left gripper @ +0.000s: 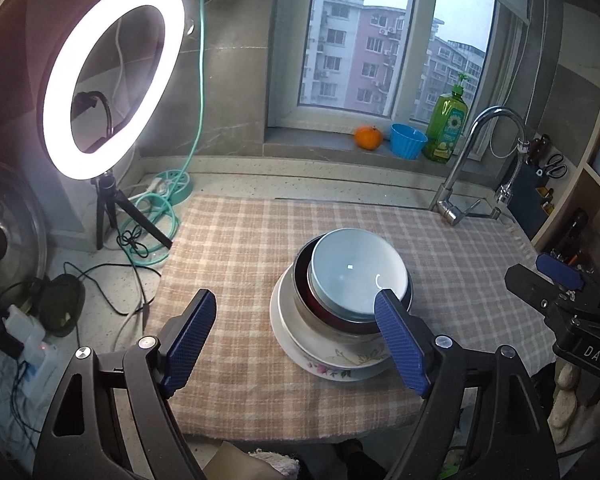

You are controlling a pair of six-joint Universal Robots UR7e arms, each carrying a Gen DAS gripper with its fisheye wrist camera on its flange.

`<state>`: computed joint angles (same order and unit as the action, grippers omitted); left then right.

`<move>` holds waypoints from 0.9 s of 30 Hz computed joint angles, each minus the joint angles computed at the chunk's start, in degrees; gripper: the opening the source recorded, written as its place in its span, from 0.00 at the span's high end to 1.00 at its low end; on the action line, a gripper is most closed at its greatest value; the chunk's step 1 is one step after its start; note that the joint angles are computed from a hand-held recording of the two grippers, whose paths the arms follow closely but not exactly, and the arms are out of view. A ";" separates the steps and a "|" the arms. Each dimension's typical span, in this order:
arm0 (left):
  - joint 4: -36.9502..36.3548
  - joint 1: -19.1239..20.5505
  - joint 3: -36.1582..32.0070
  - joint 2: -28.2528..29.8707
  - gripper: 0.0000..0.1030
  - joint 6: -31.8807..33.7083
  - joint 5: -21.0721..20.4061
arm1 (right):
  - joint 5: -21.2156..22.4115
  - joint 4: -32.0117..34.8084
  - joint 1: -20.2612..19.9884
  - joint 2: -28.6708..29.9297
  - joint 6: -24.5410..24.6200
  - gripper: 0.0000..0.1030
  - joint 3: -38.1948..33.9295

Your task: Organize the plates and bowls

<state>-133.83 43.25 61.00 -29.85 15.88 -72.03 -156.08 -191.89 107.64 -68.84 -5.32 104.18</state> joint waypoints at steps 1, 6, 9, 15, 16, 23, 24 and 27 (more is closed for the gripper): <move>-0.13 -0.03 0.21 -0.12 0.21 0.15 -0.08 | -0.13 -0.30 0.08 0.10 -0.18 0.18 -0.05; -0.74 -0.15 0.82 -0.50 0.21 0.91 0.00 | -0.67 -1.49 0.43 0.51 -0.30 0.18 -0.12; -0.76 -0.14 0.84 -0.60 0.21 0.81 -0.25 | -0.91 -1.48 0.53 0.62 -0.29 0.18 -0.23; -0.99 -0.20 1.16 -0.81 0.21 0.89 -0.39 | -1.09 -0.18 0.49 0.71 0.12 0.18 -0.33; -0.97 -0.21 1.16 -0.80 0.21 0.96 -0.40 | -1.05 -0.09 0.48 0.72 0.23 0.18 -0.33; 0.13 -0.19 0.77 -0.64 0.21 0.16 -0.69 | -1.26 -0.11 0.27 0.39 0.65 0.17 0.23; 0.16 -0.25 0.85 -0.66 0.21 0.20 -0.73 | -1.11 0.52 0.14 0.05 1.60 0.17 0.57; -0.22 -0.46 1.24 -0.78 0.21 0.54 -0.52 | -0.89 1.97 -0.11 -0.70 3.86 0.17 1.31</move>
